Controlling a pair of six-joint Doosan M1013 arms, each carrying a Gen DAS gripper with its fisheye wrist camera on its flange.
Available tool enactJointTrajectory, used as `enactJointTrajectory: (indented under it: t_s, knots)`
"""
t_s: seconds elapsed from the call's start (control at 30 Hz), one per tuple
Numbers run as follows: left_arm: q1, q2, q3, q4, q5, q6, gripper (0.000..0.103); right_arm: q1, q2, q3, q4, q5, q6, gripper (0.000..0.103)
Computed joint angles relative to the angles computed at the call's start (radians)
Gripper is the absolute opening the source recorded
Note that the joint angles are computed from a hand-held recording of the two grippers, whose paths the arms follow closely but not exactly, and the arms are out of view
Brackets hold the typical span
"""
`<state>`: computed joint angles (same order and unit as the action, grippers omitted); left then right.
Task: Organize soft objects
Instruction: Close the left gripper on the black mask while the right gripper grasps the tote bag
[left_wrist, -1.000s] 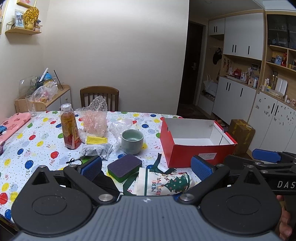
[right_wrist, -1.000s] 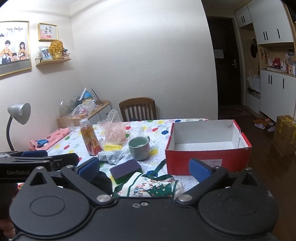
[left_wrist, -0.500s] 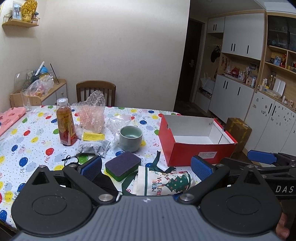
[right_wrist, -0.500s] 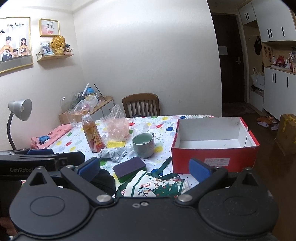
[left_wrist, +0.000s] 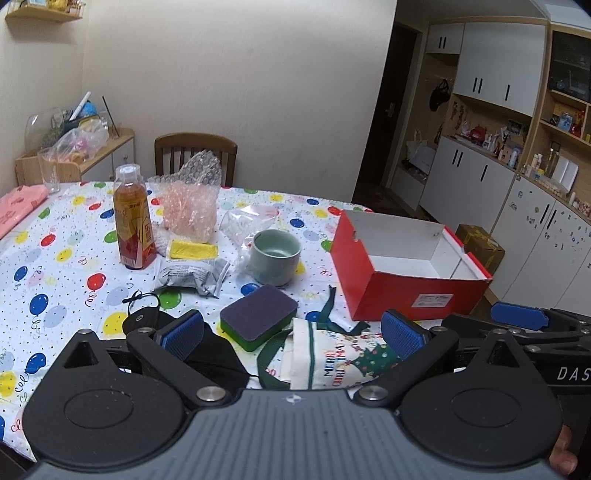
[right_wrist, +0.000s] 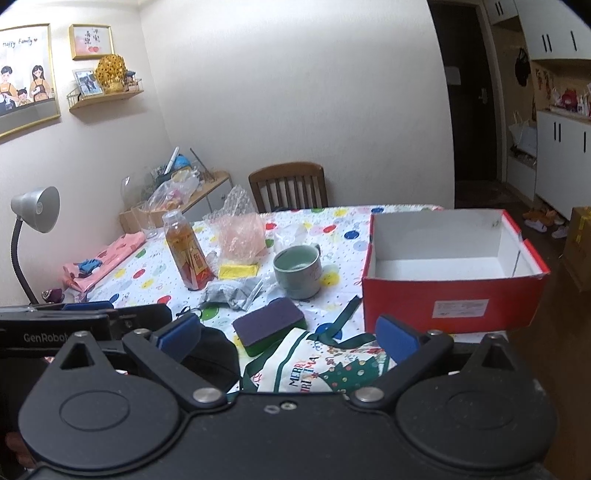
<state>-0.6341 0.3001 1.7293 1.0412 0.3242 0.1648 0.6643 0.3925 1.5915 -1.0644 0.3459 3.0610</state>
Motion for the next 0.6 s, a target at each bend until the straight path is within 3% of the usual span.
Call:
enactJointTrajectory:
  t_s: [0.17, 0.4, 0.6]
  knots:
    - [0.033, 0.028, -0.020, -0.112, 0.022, 0.107, 0.103, -0.019, 0.028, -0.033, 0.280, -0.015, -0.247, 0.101]
    - [0.084, 0.076, -0.042, -0.275, 0.037, 0.276, 0.103, -0.036, 0.078, -0.077, 0.471, 0.022, -0.432, 0.099]
    - [0.121, 0.127, -0.074, -0.376, 0.065, 0.399, 0.102, -0.050, 0.133, -0.128, 0.558, 0.082, -0.576, 0.098]
